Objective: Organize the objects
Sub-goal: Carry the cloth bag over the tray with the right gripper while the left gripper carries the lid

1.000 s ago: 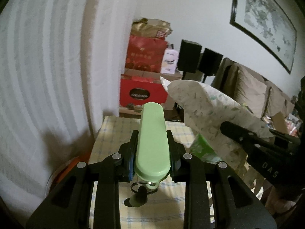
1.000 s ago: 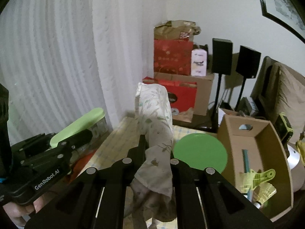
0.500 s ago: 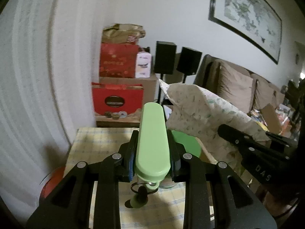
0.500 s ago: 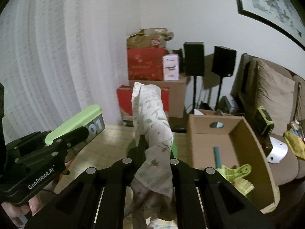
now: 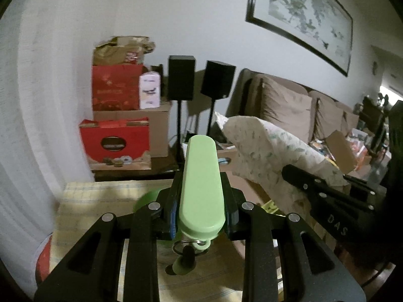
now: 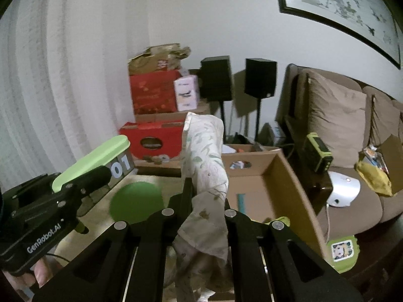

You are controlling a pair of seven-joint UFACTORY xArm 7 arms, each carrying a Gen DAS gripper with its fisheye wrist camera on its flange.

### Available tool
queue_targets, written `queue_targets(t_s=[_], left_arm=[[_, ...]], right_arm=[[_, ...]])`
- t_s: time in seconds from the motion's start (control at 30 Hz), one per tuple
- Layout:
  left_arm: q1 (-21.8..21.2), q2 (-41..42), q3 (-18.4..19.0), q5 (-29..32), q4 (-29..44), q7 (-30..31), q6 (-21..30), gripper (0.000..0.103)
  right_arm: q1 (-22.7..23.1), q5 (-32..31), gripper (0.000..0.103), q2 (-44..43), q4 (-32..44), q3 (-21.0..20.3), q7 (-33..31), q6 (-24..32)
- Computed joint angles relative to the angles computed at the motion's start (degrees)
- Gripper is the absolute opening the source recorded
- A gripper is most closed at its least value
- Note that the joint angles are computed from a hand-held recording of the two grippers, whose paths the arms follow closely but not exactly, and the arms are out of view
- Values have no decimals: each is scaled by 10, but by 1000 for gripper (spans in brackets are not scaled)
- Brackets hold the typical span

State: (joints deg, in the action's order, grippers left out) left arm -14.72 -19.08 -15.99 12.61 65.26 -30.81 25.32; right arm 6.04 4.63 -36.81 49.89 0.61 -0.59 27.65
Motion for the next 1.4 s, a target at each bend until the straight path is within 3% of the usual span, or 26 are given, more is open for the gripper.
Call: queue_targets(t_s=[0.37, 0.83, 1.2, 1.27, 1.4], left_arm=[[-24, 98, -17, 60, 72, -53, -9, 25], [-101, 237, 32, 107, 161, -117, -21, 25], [-156, 322, 83, 124, 227, -141, 14, 25], [-150, 331, 78, 93, 236, -119, 24, 25], [-159, 345, 88, 89, 260, -117, 53, 25]], right_arm=[[-19, 4, 8, 30, 11, -32, -33, -7], [-31, 51, 8, 145, 39, -68, -84, -37], [-59, 107, 8, 232, 57, -68, -99, -28], [-66, 109, 9, 241, 60, -64, -94, -17], [-78, 108, 13, 253, 73, -58, -84, 11]])
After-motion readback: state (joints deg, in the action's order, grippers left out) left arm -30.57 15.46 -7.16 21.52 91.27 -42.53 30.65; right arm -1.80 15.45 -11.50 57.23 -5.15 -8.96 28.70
